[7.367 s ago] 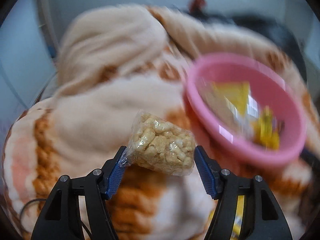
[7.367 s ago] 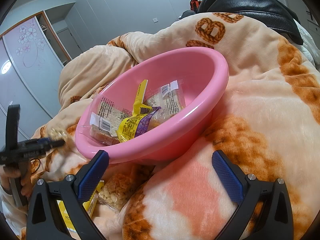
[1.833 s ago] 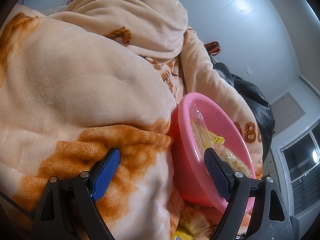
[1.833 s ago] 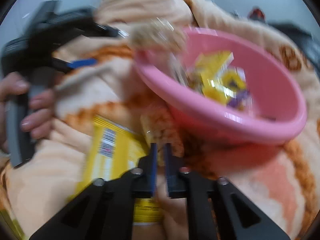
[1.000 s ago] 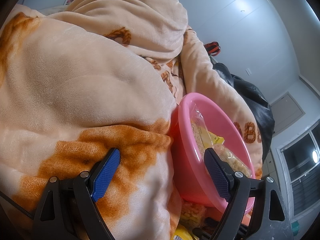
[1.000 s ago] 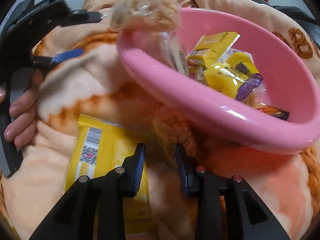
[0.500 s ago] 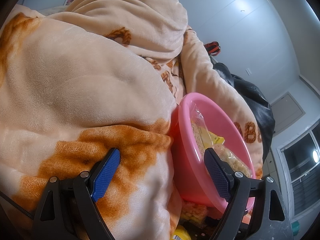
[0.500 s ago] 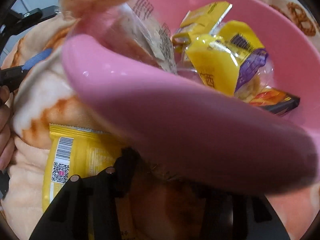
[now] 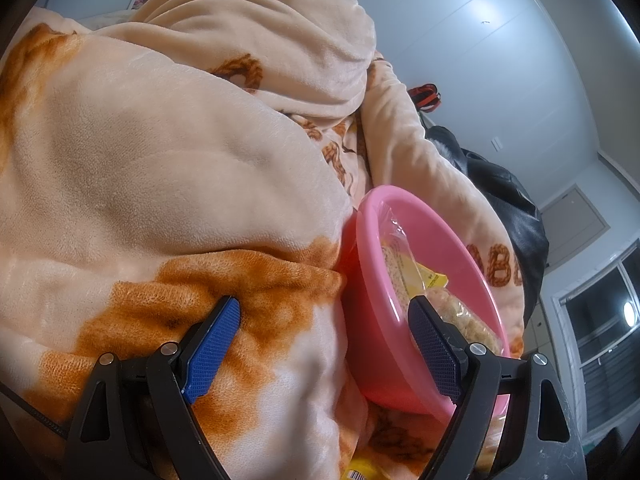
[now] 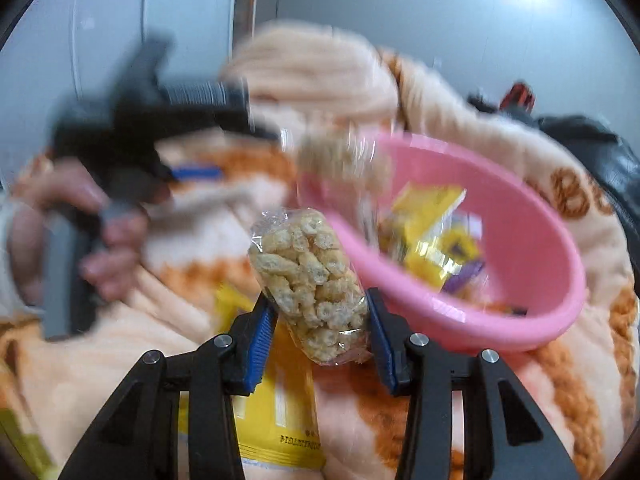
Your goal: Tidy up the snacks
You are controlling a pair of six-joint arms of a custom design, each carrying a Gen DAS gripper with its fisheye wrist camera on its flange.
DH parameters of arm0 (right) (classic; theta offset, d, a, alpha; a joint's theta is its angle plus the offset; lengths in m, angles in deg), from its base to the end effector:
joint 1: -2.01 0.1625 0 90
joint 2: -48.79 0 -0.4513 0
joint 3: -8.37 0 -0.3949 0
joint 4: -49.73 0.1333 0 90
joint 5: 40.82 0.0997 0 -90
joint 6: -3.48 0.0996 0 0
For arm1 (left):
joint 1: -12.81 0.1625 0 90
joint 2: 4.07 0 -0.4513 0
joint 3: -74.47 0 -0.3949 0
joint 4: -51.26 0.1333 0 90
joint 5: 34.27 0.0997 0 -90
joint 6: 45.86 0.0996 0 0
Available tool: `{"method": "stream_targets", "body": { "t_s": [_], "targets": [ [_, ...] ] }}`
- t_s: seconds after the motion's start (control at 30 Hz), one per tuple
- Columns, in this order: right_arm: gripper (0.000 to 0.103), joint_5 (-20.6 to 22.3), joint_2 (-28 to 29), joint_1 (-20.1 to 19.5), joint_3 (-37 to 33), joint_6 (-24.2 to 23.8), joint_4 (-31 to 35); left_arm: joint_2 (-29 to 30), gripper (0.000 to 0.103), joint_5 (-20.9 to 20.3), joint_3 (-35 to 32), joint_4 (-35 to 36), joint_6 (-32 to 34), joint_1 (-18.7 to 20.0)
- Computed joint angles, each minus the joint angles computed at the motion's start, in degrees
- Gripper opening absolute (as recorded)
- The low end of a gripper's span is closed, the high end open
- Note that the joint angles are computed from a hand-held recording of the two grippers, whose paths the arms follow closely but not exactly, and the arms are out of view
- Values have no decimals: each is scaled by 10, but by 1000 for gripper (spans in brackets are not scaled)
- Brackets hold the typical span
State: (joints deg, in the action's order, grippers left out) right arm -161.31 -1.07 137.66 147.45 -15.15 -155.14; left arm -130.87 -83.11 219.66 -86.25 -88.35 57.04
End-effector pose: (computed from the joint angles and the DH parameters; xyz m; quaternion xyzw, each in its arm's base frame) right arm 0.3606 -0.2367 0.0784 0.4510 -0.8276 0.2681 0.1993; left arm -0.0247 -0.3015 0.3823 -0.0624 0.9083 -0.4058 0.0803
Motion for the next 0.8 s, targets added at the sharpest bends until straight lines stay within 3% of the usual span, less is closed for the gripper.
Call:
{"method": "stream_targets", "body": {
  "t_s": [0.13,0.2,0.27,0.37,0.47,0.57,0.67,0.8],
  "targets": [
    [40,45,-23,-33,18,23,-80,-1,84,1,-1,3,-1,-1],
    [40,94,-41,-77,40,38,-112,-1,84,1,0,3,-1,-1],
    [40,103,-35,-95,46,57,-145,-1,84,0,0,2,-1,-1],
    [40,82,-31,-104,47,108,-171,-1,84,0,0,2,0,-1],
    [40,61,-41,-108,53,172,-142,-1,84,1,0,3,-1,-1],
    [41,78,-44,-119,53,183,-137,-2,84,2,-1,5,0,-1],
    [44,64,-41,-110,46,179,-127,-2,84,3,-1,8,-1,-3],
    [52,69,-47,-106,45,176,-117,-5,84,7,-4,25,-8,-8]
  ]
}}
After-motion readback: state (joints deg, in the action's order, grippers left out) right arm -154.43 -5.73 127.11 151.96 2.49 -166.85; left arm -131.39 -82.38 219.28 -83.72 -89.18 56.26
